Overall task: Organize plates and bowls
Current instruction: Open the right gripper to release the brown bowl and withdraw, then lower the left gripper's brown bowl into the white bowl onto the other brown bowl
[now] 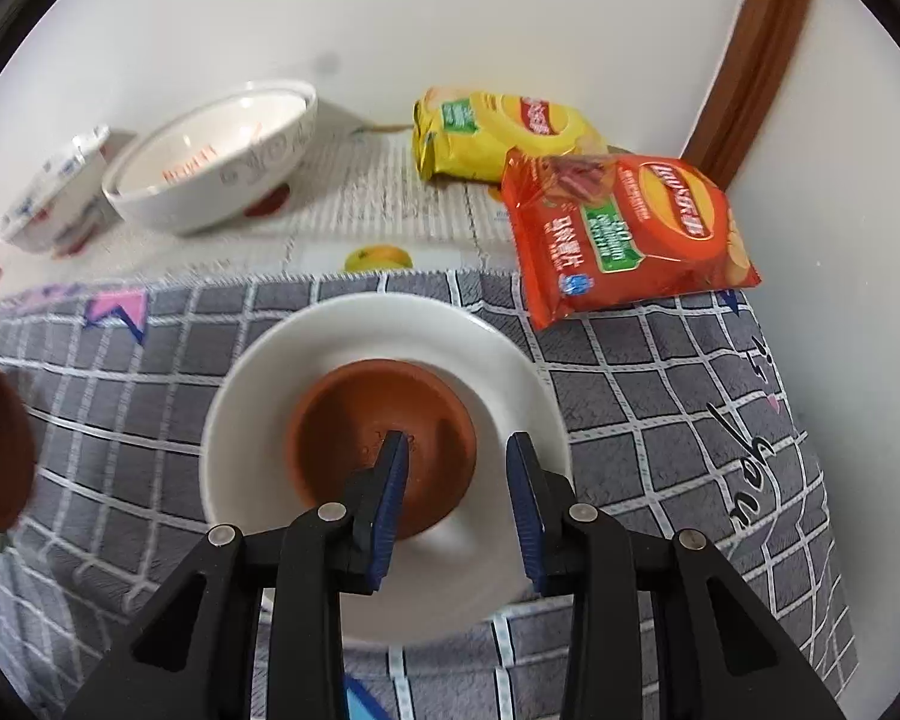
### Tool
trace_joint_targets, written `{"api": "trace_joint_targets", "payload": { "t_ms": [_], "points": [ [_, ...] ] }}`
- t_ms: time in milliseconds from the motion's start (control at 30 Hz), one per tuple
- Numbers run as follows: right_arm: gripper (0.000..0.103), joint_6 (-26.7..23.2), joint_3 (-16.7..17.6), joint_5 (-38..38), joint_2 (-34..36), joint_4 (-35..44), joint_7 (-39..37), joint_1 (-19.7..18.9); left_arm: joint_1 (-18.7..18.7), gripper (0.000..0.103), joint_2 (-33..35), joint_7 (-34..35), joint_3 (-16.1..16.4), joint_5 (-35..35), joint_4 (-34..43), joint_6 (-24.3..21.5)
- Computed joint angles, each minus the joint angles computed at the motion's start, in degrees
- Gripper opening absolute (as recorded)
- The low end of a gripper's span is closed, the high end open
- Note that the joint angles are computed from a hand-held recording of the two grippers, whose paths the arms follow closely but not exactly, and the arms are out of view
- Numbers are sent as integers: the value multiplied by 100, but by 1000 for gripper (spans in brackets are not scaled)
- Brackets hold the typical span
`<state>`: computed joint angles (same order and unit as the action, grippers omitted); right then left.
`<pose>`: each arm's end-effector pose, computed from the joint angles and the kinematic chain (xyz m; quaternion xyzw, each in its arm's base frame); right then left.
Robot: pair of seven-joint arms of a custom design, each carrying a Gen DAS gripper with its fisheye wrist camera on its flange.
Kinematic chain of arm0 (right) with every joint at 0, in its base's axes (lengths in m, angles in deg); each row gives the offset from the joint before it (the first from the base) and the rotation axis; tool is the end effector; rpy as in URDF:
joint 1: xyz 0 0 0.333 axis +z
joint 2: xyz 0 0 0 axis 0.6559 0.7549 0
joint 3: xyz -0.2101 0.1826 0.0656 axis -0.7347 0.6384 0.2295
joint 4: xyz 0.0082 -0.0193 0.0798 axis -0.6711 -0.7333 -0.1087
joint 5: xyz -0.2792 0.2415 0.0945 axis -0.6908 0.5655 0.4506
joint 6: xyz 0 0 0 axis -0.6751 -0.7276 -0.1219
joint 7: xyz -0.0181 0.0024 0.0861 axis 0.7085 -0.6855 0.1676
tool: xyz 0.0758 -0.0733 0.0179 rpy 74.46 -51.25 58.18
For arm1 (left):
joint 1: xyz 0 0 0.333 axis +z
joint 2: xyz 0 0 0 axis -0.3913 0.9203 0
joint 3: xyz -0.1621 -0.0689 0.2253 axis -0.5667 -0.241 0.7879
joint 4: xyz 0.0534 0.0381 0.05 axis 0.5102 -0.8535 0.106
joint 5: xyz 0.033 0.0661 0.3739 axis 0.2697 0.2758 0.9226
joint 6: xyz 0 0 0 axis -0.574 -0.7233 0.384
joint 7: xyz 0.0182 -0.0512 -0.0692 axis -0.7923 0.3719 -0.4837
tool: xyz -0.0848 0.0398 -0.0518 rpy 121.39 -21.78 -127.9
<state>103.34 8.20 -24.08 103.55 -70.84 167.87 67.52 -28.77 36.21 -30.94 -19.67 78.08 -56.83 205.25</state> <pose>0.6252 0.3320 0.4419 -0.7317 0.6138 -0.2241 0.1941 0.5572 -0.1590 0.5033 -0.7282 0.6148 -0.2524 0.1674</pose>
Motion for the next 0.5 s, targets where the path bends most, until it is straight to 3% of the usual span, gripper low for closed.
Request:
{"api": "trace_joint_targets", "payload": {
  "t_ms": [200, 500],
  "points": [
    [36, 901, 39, 0, -1088, -1295, 216, -230, -171, 9, 172, -183, -107, 199, 305, -90],
    [39, 1694, 95, -119, -2172, -2730, 555, -680, -610, 9, 767, -358, -136, 363, 1074, -221]
  ]
}}
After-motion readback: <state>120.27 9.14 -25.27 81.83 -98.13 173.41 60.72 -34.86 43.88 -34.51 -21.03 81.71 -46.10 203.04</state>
